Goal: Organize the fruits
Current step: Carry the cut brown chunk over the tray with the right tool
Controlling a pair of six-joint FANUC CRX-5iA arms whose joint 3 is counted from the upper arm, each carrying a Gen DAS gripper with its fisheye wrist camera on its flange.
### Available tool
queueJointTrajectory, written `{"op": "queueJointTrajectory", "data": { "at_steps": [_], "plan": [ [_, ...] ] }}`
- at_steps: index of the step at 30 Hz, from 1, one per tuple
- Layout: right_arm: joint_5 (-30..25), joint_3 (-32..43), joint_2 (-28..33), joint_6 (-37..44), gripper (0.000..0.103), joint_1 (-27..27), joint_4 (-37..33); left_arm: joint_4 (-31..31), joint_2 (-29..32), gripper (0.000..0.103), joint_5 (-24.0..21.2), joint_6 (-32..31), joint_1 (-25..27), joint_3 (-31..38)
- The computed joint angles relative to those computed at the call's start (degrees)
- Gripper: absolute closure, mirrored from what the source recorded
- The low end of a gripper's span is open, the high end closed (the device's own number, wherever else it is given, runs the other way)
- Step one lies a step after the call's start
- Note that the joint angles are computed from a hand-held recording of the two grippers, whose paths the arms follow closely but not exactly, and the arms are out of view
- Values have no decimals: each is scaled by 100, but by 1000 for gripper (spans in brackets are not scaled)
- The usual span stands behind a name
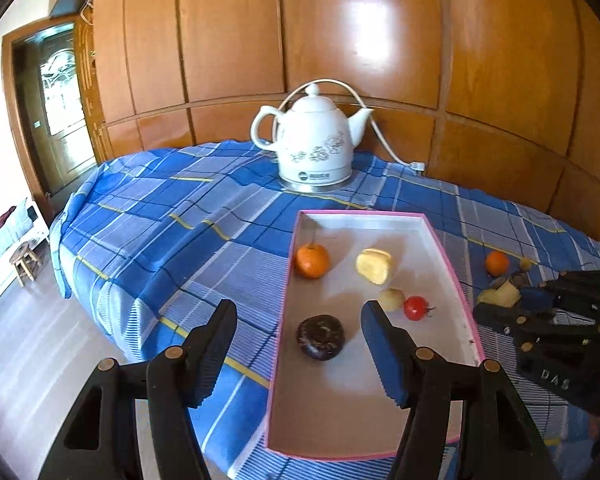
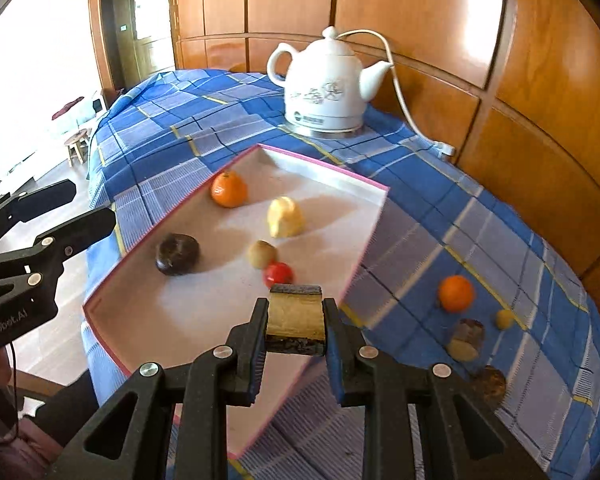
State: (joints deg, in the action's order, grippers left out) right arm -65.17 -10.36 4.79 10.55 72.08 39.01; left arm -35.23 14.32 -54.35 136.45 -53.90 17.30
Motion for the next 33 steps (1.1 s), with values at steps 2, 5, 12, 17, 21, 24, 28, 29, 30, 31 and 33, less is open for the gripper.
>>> {"op": "queueJointTrajectory", "data": {
  "at_steps": [2, 5, 12, 17, 21, 24, 28, 29, 30, 31, 33],
  "plan": [
    [-49, 131, 145, -46, 78, -17, -6, -42, -50, 38, -21, 104, 33, -64],
    [-244, 338, 391, -237, 78, -3, 110, -113, -121, 38, -66, 268, 71, -159],
    [-645, 598, 744, -724, 78, 83, 526, -159, -214, 38, -129, 432, 135, -292],
    [-745, 554, 762, -1043, 78, 109, 696, -140, -235, 38, -72, 405, 142, -323],
    [-877, 510, 739, -1241, 78, 112, 753, -112, -215, 38, -31, 344, 130, -314],
    [-899, 485, 719, -1313, 78, 92, 743, -67, -204, 38, -13, 329, 135, -319],
    [-891, 462, 705, -1335, 78, 83, 748, -43, -174, 38, -21, 334, 144, -291],
    [-884, 465, 710, -1331, 78, 82, 749, -43, -168, 38, -23, 336, 144, -285],
    [-868, 462, 711, -1321, 78, 82, 754, -42, -168, 38, -22, 336, 144, -287],
    [-857, 469, 720, -1306, 78, 82, 755, -36, -159, 38, -27, 328, 144, -278],
    [-821, 480, 739, -1261, 78, 82, 748, -28, -164, 38, -22, 324, 146, -290]
  ]
}}
